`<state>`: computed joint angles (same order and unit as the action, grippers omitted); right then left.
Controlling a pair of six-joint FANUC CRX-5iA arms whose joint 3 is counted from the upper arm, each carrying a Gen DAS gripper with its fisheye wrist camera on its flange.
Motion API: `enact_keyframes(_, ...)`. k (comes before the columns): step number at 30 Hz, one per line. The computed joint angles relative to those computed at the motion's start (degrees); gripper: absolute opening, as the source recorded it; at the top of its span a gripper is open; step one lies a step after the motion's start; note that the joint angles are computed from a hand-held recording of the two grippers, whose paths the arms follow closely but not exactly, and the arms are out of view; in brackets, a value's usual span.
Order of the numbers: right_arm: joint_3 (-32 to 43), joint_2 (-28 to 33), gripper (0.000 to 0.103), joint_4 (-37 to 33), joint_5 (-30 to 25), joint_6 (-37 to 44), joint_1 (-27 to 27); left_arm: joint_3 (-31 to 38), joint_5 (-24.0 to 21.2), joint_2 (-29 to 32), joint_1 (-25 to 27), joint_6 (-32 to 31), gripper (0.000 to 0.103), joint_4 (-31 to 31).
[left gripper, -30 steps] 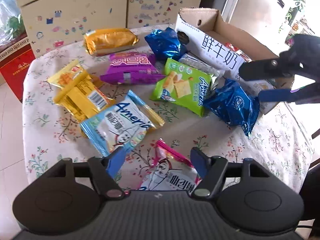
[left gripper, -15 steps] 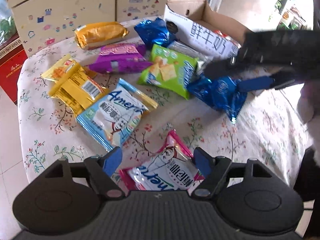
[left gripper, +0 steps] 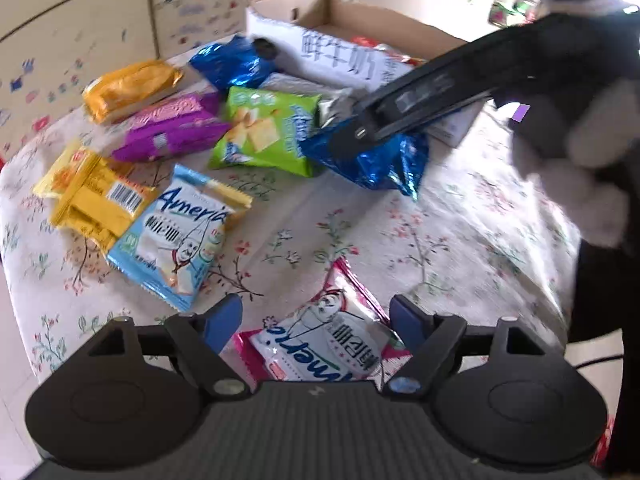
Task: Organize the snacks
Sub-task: 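Grasp pink-white Amerie packet with left tool while right tool grasps dark blue foil packet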
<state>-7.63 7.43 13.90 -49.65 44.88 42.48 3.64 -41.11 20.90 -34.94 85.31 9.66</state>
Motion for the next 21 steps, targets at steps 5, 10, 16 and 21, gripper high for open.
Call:
enact_keyframes(5,0.4,1.2,0.091,1.4,-1.1,1.7,0.7,-4.0,2.7,-2.1,1.1,-5.8,0.081,5.8)
enact_keyframes(10,0.3,2.0,0.090,3.3,-1.4,1.1,1.0,-4.8,2.5,-2.6,0.4,-12.7,0.081,6.8)
enact_keyframes(16,0.5,2.6,0.087,4.1,-1.7,0.8,1.2,-2.2,1.2,-0.9,-0.9,-12.3,0.085,1.4)
enact_keyframes(21,0.4,2.6,0.088,3.9,-1.8,0.6,1.0,-0.5,-1.3,0.6,-1.2,-13.3,0.084,0.2)
